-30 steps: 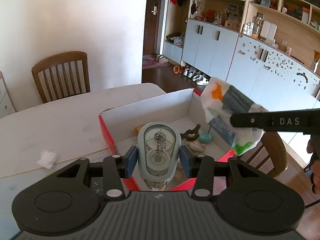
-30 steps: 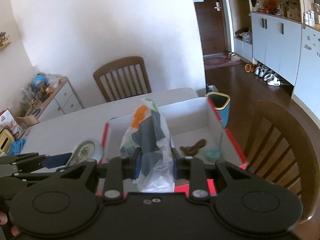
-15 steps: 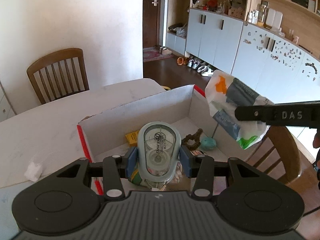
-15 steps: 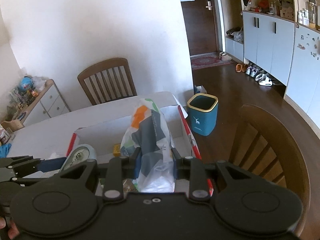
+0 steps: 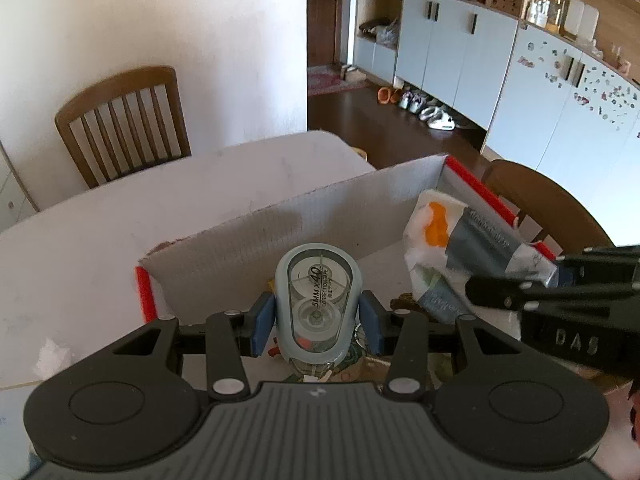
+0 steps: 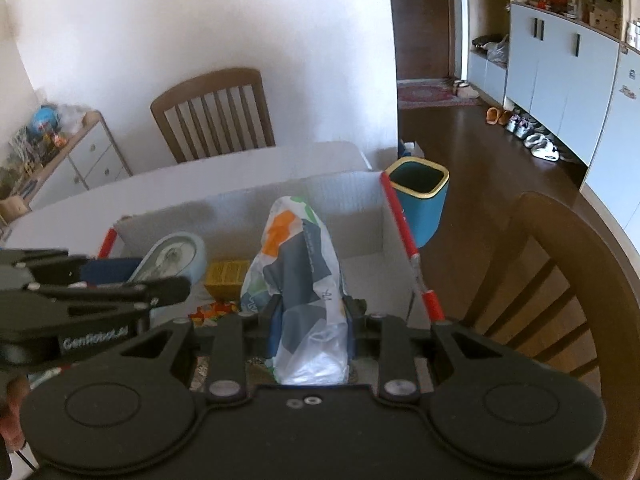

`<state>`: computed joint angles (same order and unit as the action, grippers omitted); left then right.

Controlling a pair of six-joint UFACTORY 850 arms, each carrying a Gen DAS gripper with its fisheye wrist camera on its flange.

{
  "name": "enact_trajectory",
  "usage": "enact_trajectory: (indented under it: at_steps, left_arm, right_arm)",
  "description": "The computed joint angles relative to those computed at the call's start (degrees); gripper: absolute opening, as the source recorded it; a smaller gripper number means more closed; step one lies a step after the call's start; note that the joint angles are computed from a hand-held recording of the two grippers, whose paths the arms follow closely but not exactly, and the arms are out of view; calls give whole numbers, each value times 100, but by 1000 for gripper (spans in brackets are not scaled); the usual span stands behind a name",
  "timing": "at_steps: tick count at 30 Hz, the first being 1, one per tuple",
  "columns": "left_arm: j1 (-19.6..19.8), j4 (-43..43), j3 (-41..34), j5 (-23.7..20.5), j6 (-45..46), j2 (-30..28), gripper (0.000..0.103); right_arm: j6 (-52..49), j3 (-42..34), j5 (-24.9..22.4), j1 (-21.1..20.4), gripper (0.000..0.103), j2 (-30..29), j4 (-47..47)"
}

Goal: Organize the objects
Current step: 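Carry the tape dispenser in the left tool and the bag in the right tool over the red box, then open the left tool to drop the dispenser while the right tool releases the bag into the box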

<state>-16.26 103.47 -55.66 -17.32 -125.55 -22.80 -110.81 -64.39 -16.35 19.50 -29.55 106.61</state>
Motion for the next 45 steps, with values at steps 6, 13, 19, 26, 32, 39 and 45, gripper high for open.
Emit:
enact_trajectory:
  at_steps: [6, 13, 19, 26, 32, 39, 45]
  left_arm:
    - [26, -396, -217, 138, 569, -291, 45]
    - [78, -825, -359, 302, 1044, -501, 45]
    - [224, -1977, -487, 627, 2155, -626, 46]
    - [287, -3174, -614, 737, 3311, -704, 46]
    - [259, -2360, -495, 661, 2445, -583, 65]
    - [210, -1288, -200, 581, 1342, -276, 65]
    - [154, -524, 219, 455, 540, 177, 65]
  right_arm:
    - [31, -142, 90, 79, 28, -229, -284]
    - [359, -282, 150, 101, 29, -366, -694]
    - [704, -359, 114, 91, 33, -425, -1062]
    - [918, -385, 92, 56, 48, -401, -1283]
    - [482, -255, 108, 38, 62, -254, -856]
    - [344, -76, 56, -11, 62, -28, -690]
    - [164, 211, -60, -40, 66, 305, -443]
